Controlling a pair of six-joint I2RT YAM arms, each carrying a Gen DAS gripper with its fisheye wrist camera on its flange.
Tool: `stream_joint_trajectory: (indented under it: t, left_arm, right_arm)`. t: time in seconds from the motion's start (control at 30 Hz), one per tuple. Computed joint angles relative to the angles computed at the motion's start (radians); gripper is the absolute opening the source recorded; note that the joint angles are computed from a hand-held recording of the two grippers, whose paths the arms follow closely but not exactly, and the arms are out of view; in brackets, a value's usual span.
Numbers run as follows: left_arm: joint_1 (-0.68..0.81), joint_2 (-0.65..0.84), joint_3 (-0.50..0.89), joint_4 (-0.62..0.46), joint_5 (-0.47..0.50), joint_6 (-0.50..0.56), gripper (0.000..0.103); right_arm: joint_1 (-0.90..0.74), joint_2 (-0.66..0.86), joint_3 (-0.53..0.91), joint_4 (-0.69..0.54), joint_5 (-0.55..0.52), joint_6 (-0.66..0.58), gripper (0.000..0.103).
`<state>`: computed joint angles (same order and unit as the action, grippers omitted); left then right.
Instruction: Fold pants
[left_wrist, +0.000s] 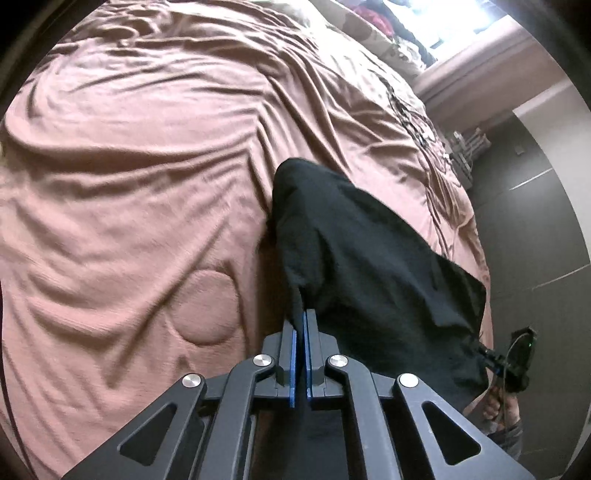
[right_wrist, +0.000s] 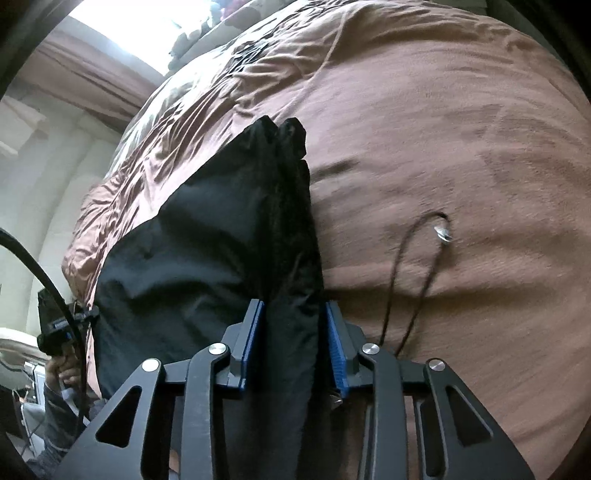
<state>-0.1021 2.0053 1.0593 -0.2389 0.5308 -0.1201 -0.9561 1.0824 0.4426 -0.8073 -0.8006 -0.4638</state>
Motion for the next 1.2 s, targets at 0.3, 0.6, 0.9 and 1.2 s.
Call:
stream_joint_trajectory:
  t: [0.3, 0.6, 0.9, 1.2]
  left_arm:
    - [0.159, -0.019, 0.047, -0.112, 0.015, 0.131, 0.003]
    - [0.364, 0.020, 0.165, -0.264, 0.041, 0.306, 0.003]
    - [0.517, 0.117, 0.333, -0.409, 0.079, 0.431, 0.003]
    - [0.586, 0.220, 0.435, -0.496, 0.078, 0.464, 0.004]
  right_arm:
    - [0.471, -0.164, -0.097, 0.302, 0.135, 0.522, 0.029]
    - [0.933, 0.012, -0.072, 0.647, 0.359, 0.898, 0.029]
    - [1.185, 0.248, 0.054, 0.792, 0.496, 1.042, 0.029]
    - [1.267, 0.426, 0.195, 0.782, 0.572, 1.049, 0.028]
